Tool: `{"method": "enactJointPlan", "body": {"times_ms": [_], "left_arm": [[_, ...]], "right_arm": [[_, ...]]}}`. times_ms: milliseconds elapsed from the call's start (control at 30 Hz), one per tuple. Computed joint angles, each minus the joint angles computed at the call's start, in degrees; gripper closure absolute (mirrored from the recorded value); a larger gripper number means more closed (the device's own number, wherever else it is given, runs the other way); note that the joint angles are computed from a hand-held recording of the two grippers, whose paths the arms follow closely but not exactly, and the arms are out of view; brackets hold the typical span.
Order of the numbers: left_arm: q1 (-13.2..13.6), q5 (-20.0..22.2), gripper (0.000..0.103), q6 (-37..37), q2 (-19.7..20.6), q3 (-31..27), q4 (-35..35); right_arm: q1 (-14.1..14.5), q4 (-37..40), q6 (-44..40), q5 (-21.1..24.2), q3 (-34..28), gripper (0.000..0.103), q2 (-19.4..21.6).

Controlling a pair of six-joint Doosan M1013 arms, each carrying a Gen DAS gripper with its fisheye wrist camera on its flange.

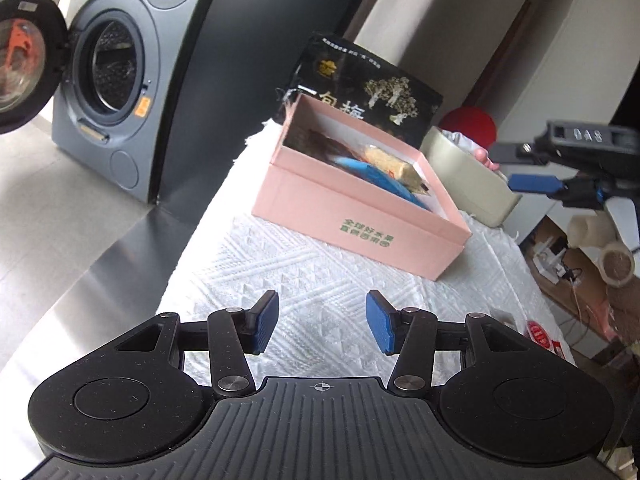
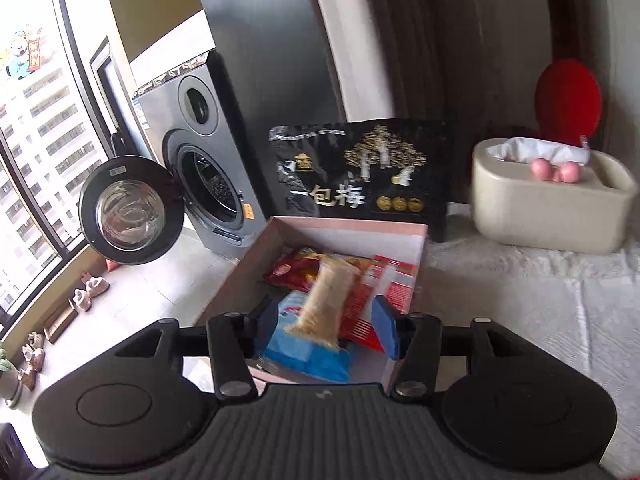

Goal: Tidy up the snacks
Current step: 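Place the wafer packet in the box with left while right drops the bread stick in, then grasp the pink tray of yellow plums with the left gripper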

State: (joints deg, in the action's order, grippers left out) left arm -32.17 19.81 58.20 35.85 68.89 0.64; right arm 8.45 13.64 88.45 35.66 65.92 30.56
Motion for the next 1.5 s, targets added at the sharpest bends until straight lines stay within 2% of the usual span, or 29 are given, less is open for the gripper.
{"method": "enactJointPlan", "body": {"times_ms": [67,200,267,333,467,567,667,800,967,1067,1133,1267,1300,1400,1500], "left_arm": [[-0.31,0.67,0.05,4.67,0.32,-0.46,-3.8],[-1.33,3.64,0.05,13.3,1.5,-2.8,-9.3],[-1.85,5.3,0.051,17.91,2.21,-4.2,-12.56],[-2.4,7.16,0.051,21.2,2.94,-5.71,-14.61],[-3.7,11.4,0.052,25.97,4.51,-9.03,-16.33],[-4.42,14.47,0.054,29.76,5.53,-11.17,-18.02],[-5.02,17.3,0.054,32.25,6.49,-13.02,-19.2],[-5.62,19.85,0.055,32.14,7.35,-14.63,-18.13],[-5.91,21.08,0.055,30.74,7.98,-16.07,-16.86],[-6.1,22.07,0.055,29.88,8.54,-17.24,-15.69],[-6.24,22.55,0.055,29.56,8.83,-17.9,-15.2],[-6.64,23.68,0.055,29.9,9.6,-19.56,-14.68],[-6.72,23.89,0.055,30.46,9.9,-20.14,-14.9],[-7.09,24.22,0.055,32.21,11.32,-22.89,-15.41],[-7.58,25.21,0.056,35.01,12.92,-26.07,-16.98]], "right_arm": [[-0.74,-5.93,3.37,-1.99,4.98,0.043,-2.93],[-2.36,-22.17,18.33,-3.51,14.47,0.042,-8.35],[-3.74,-22.9,22.18,-3.23,18.1,0.041,-10.3],[-5.05,-19.94,22.52,-3.61,21.57,0.041,-11.87],[-5.22,-21.93,23.47,-7.52,27.03,0.041,-13.98],[-4.78,-29.14,29.08,-9.57,28.2,0.041,-14.12],[-6.04,-24.28,26.87,-11.86,28.63,0.037,-14.07],[-6.37,-23.05,27.26,-14.18,28.98,0.035,-13.36],[-6.29,-9.43,11.33,-15.91,29.17,0.042,-12.68],[-5.42,-13.0,10.15,-16.18,27.92,0.041,-11.65],[-5.18,-16.6,12.14,-15.42,26.43,0.034,-10.61],[-5.9,-9.4,5.68,-14.86,25.38,0.034,-9.82],[-5.92,-9.6,5.7,-15.19,25.71,0.034,-10.02],[-5.81,-16.82,13.15,-17.07,27.44,0.034,-11.36],[-5.81,-31.72,28.4,-18.48,29.53,0.034,-13.07]]}}
